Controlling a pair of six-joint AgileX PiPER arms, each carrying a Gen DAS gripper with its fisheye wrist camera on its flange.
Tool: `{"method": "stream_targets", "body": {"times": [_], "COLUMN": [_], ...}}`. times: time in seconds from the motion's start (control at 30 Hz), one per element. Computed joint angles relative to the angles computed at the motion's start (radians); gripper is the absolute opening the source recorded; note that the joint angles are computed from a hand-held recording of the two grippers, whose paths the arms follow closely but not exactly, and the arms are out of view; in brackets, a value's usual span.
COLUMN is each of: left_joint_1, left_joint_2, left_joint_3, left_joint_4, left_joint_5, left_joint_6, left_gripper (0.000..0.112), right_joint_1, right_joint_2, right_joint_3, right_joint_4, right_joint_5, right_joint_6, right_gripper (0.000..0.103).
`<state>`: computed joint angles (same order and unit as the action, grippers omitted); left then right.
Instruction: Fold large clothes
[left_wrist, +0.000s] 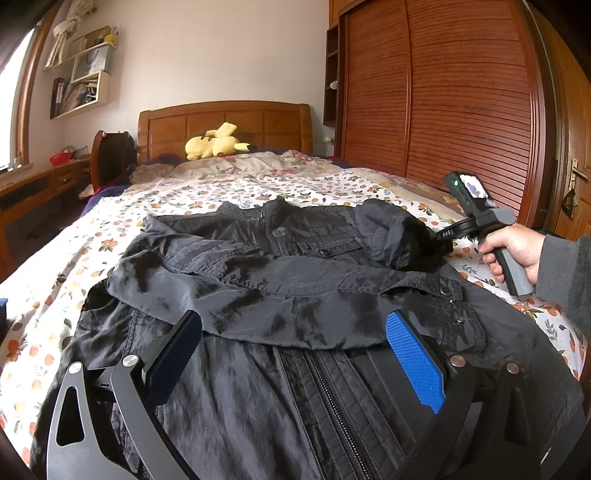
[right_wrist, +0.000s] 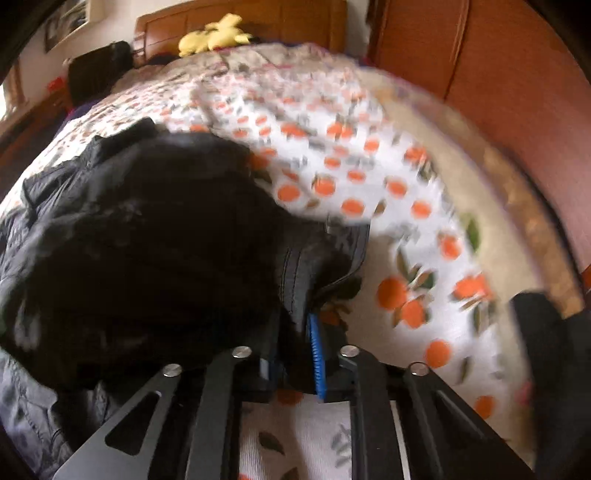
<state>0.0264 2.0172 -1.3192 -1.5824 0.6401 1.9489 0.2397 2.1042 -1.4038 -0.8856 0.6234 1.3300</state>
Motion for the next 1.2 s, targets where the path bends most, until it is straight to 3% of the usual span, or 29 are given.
{"method": "stream_targets", "body": {"times": [0.17, 0.5, 0.73, 1.2], "left_joint_1": [0.023, 0.097, 0.162, 0.276], "left_joint_2": [-0.043, -0.102, -0.108, -0.098], "left_joint_3": [0.046, 0.092, 0.077, 0.045], "left_joint_4": [-0.006, 0.023, 0.052, 0.081], "left_joint_5": [0.040, 0.124, 0.168, 0.221], "left_joint_6": [0.032, 0.038, 0.004, -0.019], "left_gripper": [0.101, 0.101, 0.101, 0.101], "right_joint_1": [0.079, 0.294, 0.433, 0.583], "right_joint_2": [-0.120, -0.213, -0.168, 0.030], "right_joint_3": [0.051, -0.054, -0.220, -0.527], "right_joint_4": [-0.128, -0.190, -0.194, -0.059], "right_joint_5": [0.080, 0.264, 0.339, 0.390], "right_joint_6": [0.110, 0.075, -0.014, -0.236], "right_gripper": [0.010, 0.008, 0.008, 0.008]}}
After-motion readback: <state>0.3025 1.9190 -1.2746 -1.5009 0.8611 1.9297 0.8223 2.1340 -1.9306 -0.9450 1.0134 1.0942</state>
